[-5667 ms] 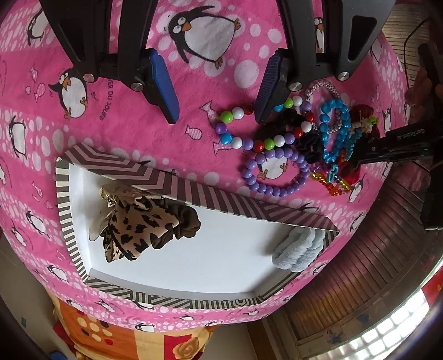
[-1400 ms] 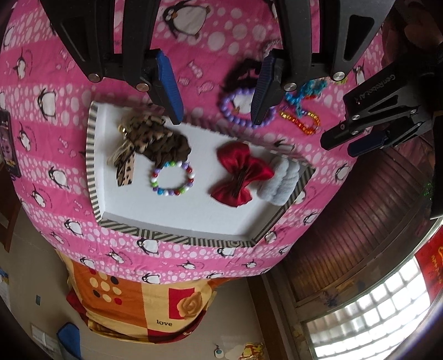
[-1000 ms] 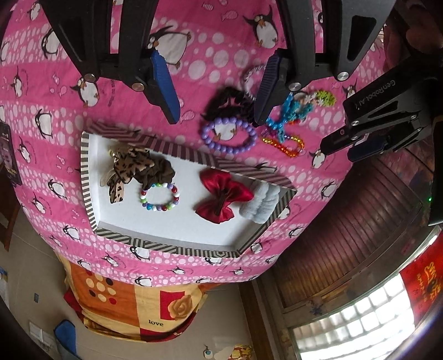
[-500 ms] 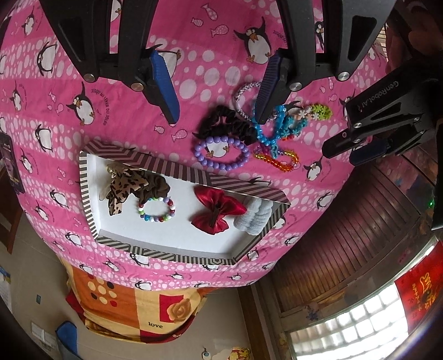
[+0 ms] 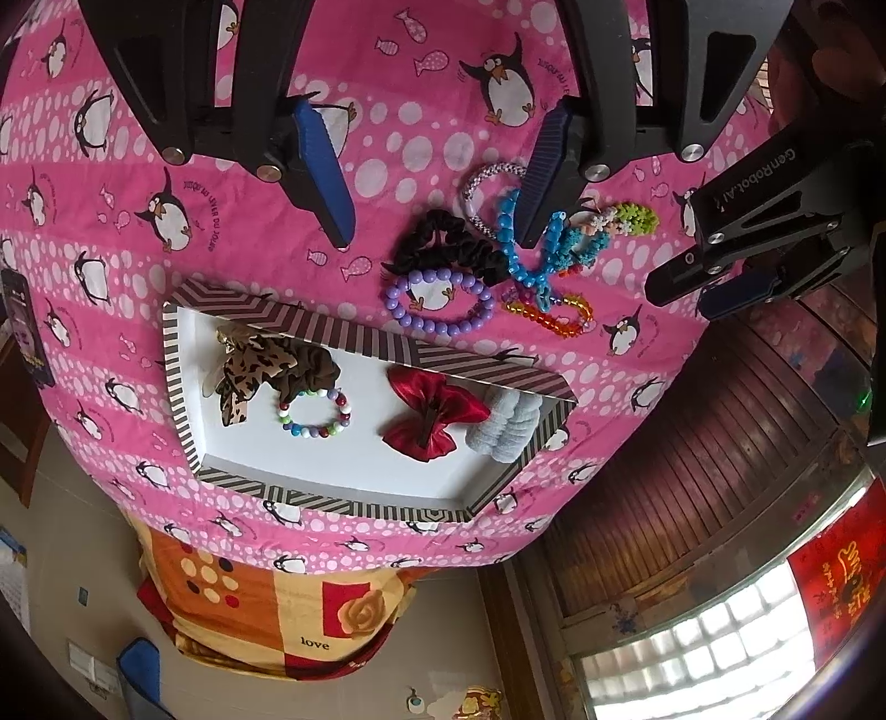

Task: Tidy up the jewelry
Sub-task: 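Withdraw both grippers from the tray toward the remaining beads, then grasp the teal-green beaded strand with the left gripper while the right grasps the purple bracelet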

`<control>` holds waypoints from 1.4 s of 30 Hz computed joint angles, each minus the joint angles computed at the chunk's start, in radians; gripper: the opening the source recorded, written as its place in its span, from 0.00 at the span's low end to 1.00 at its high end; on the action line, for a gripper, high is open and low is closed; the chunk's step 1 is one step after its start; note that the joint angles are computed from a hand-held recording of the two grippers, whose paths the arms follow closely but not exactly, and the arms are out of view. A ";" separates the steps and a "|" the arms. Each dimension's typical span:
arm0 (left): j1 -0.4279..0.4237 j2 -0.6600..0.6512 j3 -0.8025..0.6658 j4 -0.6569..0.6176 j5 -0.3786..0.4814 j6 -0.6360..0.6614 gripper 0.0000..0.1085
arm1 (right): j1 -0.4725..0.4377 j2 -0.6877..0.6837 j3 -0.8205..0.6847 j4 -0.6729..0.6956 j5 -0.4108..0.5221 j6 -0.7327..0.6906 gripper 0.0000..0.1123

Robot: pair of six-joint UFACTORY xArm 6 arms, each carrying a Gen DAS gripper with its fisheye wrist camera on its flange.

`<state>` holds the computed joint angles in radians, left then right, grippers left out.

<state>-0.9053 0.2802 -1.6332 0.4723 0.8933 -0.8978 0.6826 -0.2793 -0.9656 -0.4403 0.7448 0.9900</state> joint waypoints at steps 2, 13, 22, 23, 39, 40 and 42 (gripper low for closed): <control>0.001 -0.001 0.001 0.000 0.000 0.001 0.48 | 0.000 -0.002 0.002 -0.001 0.001 0.001 0.53; 0.031 -0.020 0.050 -0.096 -0.058 0.027 0.48 | -0.006 -0.001 0.010 0.016 0.006 -0.020 0.53; 0.107 -0.066 0.168 -0.290 -0.114 0.063 0.48 | -0.070 -0.018 0.082 0.033 -0.080 -0.008 0.53; 0.114 -0.067 0.173 -0.307 -0.118 0.069 0.48 | -0.076 -0.010 0.078 0.042 -0.084 -0.014 0.53; 0.098 0.013 0.110 -0.414 -0.086 0.287 0.48 | -0.164 0.146 -0.012 0.211 -0.161 -0.283 0.53; 0.099 0.025 0.098 -0.414 -0.080 0.286 0.48 | -0.167 0.161 -0.022 0.222 -0.162 -0.302 0.52; 0.100 0.054 0.063 -0.405 -0.064 0.283 0.48 | -0.171 0.184 -0.041 0.238 -0.154 -0.330 0.50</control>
